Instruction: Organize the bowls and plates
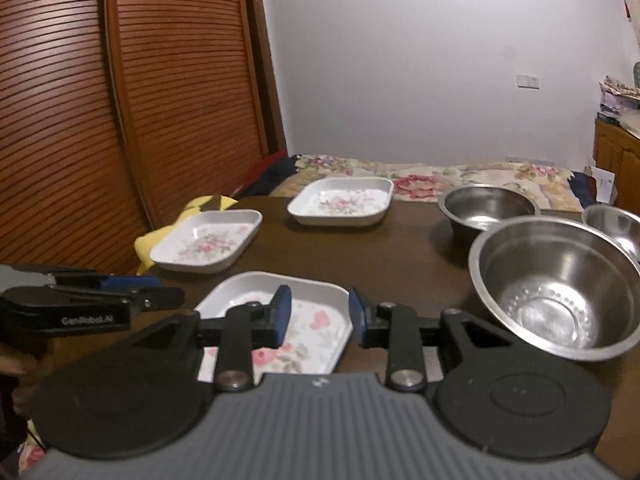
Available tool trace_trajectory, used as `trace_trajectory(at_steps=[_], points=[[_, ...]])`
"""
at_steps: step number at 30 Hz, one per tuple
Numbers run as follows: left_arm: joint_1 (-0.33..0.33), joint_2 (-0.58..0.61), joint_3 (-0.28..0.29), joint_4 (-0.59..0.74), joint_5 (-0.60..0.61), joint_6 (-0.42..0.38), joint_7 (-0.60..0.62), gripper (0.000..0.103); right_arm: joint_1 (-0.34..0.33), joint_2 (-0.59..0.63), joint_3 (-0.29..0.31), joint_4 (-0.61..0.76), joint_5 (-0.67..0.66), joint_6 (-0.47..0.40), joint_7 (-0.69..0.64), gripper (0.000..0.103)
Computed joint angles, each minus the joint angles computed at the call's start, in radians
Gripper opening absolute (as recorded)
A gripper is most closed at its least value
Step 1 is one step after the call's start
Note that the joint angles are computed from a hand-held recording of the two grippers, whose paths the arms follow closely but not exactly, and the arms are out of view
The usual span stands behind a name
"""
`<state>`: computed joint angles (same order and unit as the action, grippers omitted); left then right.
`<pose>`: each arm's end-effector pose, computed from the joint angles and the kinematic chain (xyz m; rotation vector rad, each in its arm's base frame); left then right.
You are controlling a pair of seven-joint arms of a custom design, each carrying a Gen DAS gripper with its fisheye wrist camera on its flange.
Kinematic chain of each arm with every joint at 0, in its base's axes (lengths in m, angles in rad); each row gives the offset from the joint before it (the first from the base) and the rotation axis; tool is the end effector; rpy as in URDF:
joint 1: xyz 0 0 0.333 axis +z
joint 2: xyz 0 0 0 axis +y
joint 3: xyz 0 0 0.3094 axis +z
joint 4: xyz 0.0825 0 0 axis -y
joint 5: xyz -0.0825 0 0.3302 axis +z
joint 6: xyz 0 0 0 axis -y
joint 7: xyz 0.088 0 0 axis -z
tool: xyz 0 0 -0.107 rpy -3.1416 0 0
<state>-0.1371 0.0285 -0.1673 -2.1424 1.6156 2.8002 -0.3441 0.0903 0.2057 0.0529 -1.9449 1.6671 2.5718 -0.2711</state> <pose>0.4790 -0.1992 0.4466 -1.7357 1.4493 -0.8923 0.5762 0.0649 0.4304 -1.7993 0.9164 -0.4117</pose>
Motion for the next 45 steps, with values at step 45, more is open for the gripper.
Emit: trace_trajectory(at_steps=[45], points=[[0.272,0.215,0.194,0.181,-0.011,0.42,0.2,0.027,0.162,0.574,0.098,0.851,-1.054,-0.152,1.046,0.031]])
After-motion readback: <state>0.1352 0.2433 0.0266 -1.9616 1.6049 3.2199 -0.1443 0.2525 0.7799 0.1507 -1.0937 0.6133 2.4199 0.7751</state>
